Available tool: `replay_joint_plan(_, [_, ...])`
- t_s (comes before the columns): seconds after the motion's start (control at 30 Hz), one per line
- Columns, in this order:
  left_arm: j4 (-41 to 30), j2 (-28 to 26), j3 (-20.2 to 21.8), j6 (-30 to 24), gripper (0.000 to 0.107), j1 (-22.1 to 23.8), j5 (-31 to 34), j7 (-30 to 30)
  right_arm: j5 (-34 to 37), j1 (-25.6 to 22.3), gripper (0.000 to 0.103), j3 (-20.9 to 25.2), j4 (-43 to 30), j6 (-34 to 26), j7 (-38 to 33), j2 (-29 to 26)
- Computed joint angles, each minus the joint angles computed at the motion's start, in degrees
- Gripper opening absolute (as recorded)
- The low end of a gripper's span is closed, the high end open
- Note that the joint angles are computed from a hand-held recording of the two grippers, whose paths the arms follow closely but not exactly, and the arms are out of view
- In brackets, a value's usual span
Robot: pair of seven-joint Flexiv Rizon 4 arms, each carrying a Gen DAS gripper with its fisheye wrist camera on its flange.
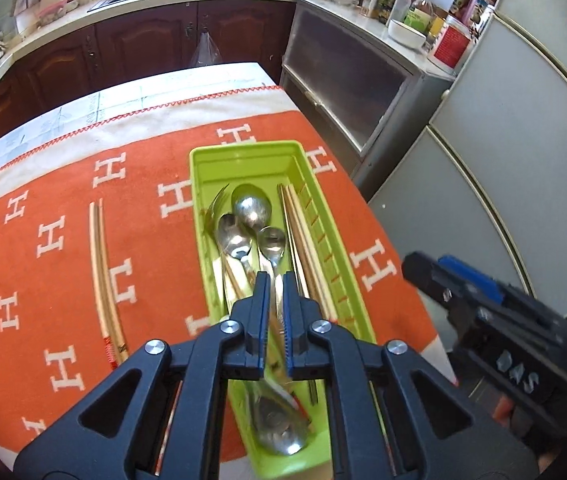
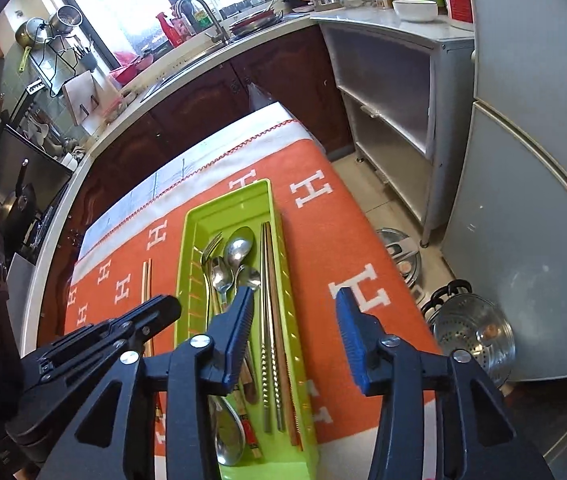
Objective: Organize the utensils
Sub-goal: 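Move both tools back from the tray to the remaining chopsticks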
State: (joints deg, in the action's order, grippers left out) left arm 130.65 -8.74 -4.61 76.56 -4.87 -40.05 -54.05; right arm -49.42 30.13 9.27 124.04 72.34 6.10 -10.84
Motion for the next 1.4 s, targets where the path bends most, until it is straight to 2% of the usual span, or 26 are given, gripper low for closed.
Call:
replay_joint_plan(0.07, [1.14, 2.04, 1.2, -1.47, 0.023, 0.3, 1.31, -0.23, 0.74, 0.09, 0.045, 0.52, 0.2, -0.16, -0.47, 0.25])
replay_joint_plan(0.13, [2.94, 4.41, 2.17, -1.27, 0.045, 0.5, 0.11, 0.64, 1.61, 0.48, 0.046, 1.0, 0.03, -0.6, -1.01, 0.07])
replay_joint_plan(0.17, [3.79, 5.39, 2.63, -0.49, 0.048, 0.41, -0.7, 1.13, 1.71, 0.77, 0.046, 1.13, -0.11, -0.71, -1.15, -0.1])
replay_joint_plan(0.3, [6.32, 8.5, 5.02, 2.31, 0.049, 0.36, -2.57, 2.65, 2.19, 2.36, 0.046, 1.21, -1.71, -1.33, -1.53, -1.8])
replay_joint_plan(0.57, [9.33, 11.12, 8.62, 8.09, 0.049, 1.37, -3.69, 3.98, 2.67, 6.0, 0.046, 1.46, -5.17, -3.35, -2.67, -3.92])
replay_joint_plan(0.73, [10.68, 11.32, 10.1, 11.99, 0.049, 1.93, -4.7, 5.73, 1.85, 8.49, 0.055, 1.35, -8.55, -5.65, -3.89, -5.34])
replay_joint_plan(0.9, [11.83, 11.17, 11.22, 13.03, 0.05, 2.76, -6.61, 7.66, 3.99, 10.09, 0.057, 2.03, -12.19, -6.58, -7.02, -7.42])
replay_joint_plan(1.2, [12.04, 9.6, 10.92, 14.13, 0.05, 3.48, -18.21, 16.53, 8.49, 14.03, 0.057, 2.36, -19.17, -10.37, -14.25, -11.35])
replay_joint_plan(1.4, [11.52, 7.9, 10.0, 13.12, 0.05, 5.97, -19.37, 17.29, 12.17, 15.45, 0.057, 2.48, -23.76, -11.89, -19.44, -14.4])
